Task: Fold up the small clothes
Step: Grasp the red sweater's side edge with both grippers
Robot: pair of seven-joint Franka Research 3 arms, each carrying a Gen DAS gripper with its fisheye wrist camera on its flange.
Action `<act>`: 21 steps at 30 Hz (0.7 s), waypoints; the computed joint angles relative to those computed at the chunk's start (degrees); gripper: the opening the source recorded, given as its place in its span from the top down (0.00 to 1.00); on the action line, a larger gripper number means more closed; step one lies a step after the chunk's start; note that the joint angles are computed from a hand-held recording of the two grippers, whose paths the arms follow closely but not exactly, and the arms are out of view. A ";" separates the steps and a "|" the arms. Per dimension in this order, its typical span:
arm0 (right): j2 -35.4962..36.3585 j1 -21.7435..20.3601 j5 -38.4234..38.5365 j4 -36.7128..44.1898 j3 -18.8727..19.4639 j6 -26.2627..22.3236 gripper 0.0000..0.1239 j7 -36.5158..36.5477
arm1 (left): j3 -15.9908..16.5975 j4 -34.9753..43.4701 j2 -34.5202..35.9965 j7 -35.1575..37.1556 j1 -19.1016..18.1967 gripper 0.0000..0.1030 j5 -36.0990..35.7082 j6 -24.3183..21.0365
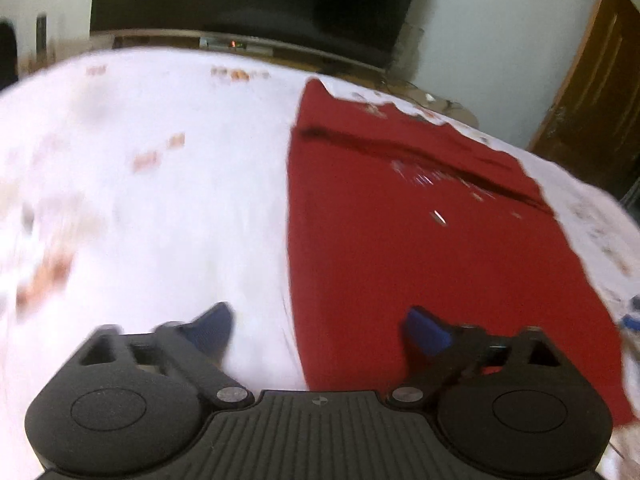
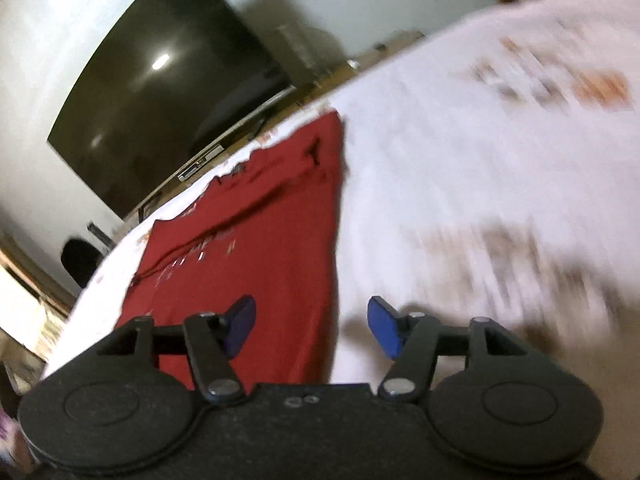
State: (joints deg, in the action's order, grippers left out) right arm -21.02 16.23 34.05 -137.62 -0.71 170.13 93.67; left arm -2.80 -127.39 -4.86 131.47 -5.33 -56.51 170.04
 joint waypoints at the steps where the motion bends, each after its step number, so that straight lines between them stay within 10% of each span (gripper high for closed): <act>1: -2.33 -0.26 0.68 -2.22 0.83 -0.54 0.54 2.07 | 0.39 -1.85 -1.91 3.61 -0.77 0.19 -4.32 -0.93; 11: -10.87 11.16 10.19 -12.00 0.23 2.66 0.60 7.93 | 4.61 -4.67 -4.70 11.64 2.14 0.30 -31.03 -24.43; 21: -10.42 24.72 21.60 -12.33 -9.70 10.82 0.68 2.17 | 1.52 -8.14 -5.95 13.23 6.34 0.56 -38.06 -26.80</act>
State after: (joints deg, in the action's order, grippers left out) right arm -31.44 40.94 55.64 -149.95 -10.42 180.95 95.84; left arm -1.28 -135.53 -10.80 144.70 1.01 -94.58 143.25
